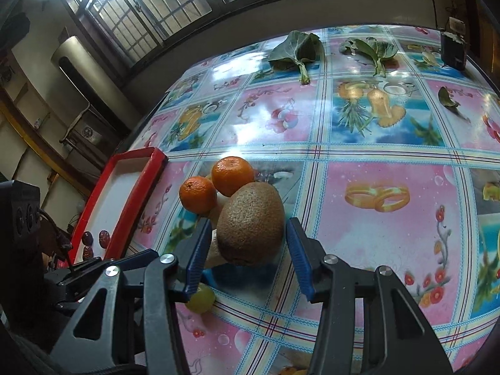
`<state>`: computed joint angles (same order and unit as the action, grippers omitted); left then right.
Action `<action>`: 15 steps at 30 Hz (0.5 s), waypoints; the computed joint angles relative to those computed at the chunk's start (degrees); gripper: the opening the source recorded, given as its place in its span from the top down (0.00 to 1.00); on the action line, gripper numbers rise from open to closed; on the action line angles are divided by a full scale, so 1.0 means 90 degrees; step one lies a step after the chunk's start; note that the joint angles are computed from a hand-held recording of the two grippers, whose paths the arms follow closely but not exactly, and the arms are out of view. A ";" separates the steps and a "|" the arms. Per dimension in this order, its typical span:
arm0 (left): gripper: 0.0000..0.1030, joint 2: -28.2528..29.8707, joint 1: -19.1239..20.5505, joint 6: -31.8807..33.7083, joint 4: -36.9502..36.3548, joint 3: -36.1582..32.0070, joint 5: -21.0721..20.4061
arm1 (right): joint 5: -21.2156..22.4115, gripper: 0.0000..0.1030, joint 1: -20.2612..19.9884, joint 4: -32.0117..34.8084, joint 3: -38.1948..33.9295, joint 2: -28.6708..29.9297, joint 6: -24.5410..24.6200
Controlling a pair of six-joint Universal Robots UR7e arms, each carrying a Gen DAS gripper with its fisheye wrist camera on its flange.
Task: Organize fruits
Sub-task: 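Grasp another dark plum with left tool while right tool grasps the brown kiwi, then carry the plum with left tool over the tray while right tool carries the kiwi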
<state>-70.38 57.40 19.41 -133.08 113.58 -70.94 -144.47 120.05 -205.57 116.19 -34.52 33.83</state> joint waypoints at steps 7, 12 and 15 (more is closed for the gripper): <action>0.56 0.0131 0.0030 0.0122 -0.0055 -0.0018 -0.0040 | 0.0238 0.52 -0.0167 0.0144 0.0013 -0.0025 0.0116; 0.74 0.0059 0.0066 0.0242 0.0180 -0.0044 -0.0304 | -0.0107 0.53 -0.0048 0.0519 0.0137 -0.0153 0.0566; 0.74 -0.0060 0.0024 0.0342 0.0076 0.0074 -0.0221 | -0.0190 0.53 0.0055 0.0424 0.0303 -0.0214 0.0803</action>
<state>-70.92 57.62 22.49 -132.39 114.25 -72.93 -146.18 120.55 -201.76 118.92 -36.45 41.06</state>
